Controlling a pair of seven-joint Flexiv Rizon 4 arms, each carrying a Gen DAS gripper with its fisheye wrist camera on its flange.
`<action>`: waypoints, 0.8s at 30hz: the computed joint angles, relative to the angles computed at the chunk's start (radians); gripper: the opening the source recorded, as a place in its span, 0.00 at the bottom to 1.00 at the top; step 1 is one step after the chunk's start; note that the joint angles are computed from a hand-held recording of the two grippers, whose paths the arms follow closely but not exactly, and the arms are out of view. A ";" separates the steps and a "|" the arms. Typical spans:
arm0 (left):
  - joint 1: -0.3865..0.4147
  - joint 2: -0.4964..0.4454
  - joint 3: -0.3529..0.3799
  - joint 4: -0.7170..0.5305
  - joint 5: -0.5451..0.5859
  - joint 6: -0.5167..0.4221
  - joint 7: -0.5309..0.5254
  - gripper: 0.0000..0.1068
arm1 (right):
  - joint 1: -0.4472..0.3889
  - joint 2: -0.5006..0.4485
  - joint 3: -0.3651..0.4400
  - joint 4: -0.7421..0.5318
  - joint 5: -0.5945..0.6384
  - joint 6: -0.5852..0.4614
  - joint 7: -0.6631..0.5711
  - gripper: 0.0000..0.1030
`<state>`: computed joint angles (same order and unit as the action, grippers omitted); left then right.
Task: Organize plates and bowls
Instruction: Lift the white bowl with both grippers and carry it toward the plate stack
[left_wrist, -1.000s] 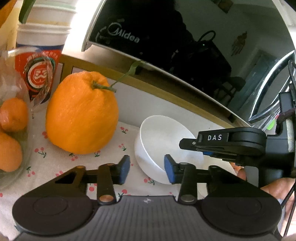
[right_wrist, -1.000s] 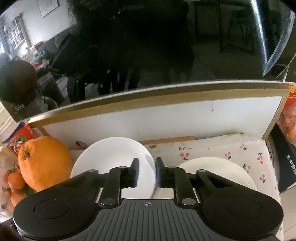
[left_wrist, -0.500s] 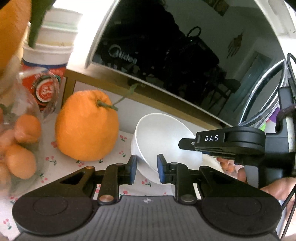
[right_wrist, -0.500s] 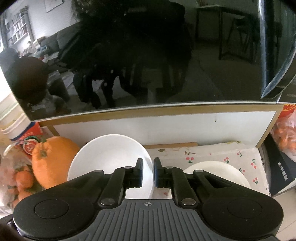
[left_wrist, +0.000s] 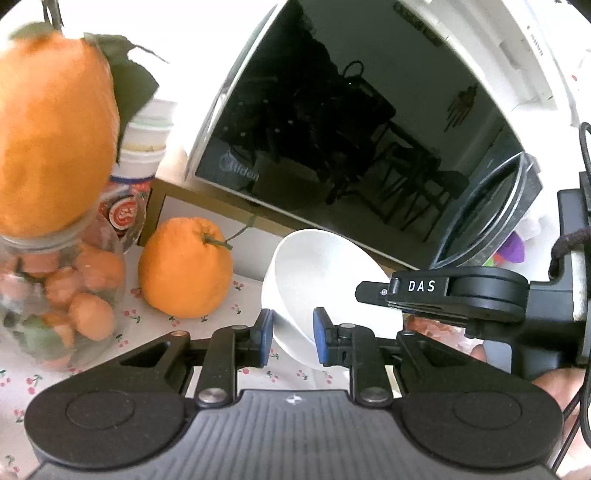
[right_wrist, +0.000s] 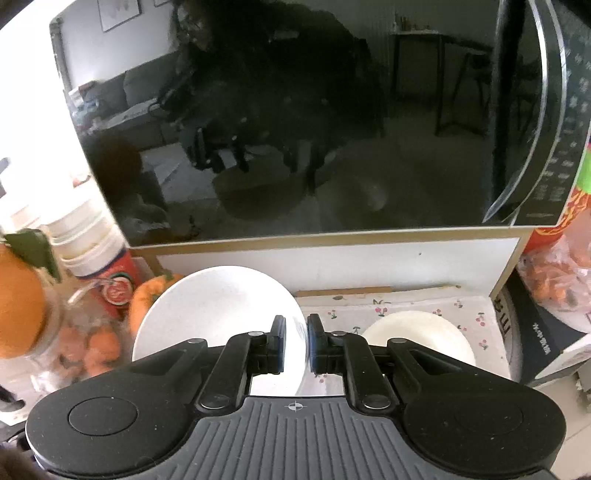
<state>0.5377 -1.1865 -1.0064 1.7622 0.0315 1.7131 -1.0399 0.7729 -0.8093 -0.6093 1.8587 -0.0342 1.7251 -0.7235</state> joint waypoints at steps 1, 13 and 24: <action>0.009 0.005 -0.006 0.011 0.002 0.004 -0.003 0.19 | 0.022 0.011 -0.016 0.017 0.006 0.003 0.002 0.12; 0.101 0.087 -0.039 0.136 0.054 0.042 -0.065 0.18 | 0.257 0.130 -0.179 0.192 0.053 0.007 -0.017 0.13; 0.216 0.171 -0.045 0.268 0.103 0.049 -0.124 0.18 | 0.352 0.256 -0.149 0.323 0.108 0.039 0.023 0.14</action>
